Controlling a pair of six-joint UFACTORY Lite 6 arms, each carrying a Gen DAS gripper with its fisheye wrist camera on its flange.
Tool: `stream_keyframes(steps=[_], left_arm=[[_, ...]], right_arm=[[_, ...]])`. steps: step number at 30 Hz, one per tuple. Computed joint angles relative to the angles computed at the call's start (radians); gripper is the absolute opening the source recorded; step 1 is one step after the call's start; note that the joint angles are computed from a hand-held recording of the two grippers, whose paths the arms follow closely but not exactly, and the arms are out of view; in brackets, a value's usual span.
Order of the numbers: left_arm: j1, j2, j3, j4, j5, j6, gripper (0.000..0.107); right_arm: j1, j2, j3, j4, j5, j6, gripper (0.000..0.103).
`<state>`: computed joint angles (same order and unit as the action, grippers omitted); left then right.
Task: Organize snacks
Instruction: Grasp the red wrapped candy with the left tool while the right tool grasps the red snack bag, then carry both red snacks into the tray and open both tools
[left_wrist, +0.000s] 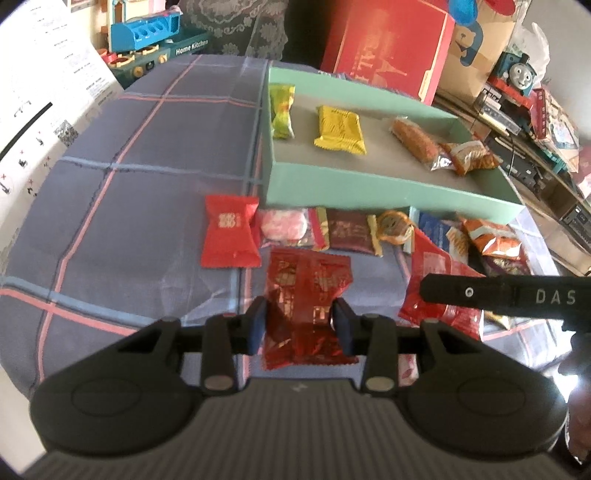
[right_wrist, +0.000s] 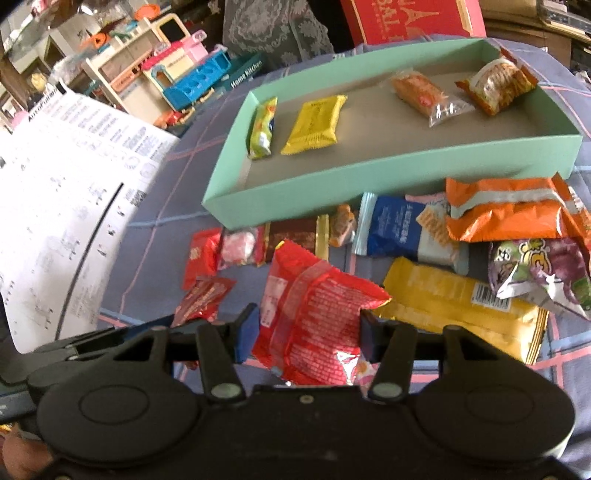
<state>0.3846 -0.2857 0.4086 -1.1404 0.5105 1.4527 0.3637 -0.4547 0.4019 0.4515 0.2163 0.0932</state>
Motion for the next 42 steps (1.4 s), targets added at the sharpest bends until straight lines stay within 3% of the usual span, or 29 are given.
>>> stream_keyframes(steps=[7,16,22,29,42], left_arm=[[-0.024,-0.042,0.089,0.064,0.056,-0.127,0.038],[-0.162,0.130,0.343,0.048,-0.021,-0.253,0.038],[-0.264,0.364,0.612,0.098,-0.076,-0.365,0.038],[-0.349,0.706,0.996,0.296,-0.108,-0.598,0.038],[-0.410,1.329,1.817,0.705,0.046,-1.056,0.038]], right_arm=[[-0.147,-0.076,0.027,0.194,0.071,-0.249,0.053],[-0.389,-0.003,0.164,0.386,0.134,-0.556,0.053],[-0.441,0.217,0.373,0.455,0.121,-0.678,0.053],[-0.398,0.575,0.698,0.396,0.074,-0.613,0.053],[-0.350,1.121,1.273,0.157,0.132,-0.352,0.054]])
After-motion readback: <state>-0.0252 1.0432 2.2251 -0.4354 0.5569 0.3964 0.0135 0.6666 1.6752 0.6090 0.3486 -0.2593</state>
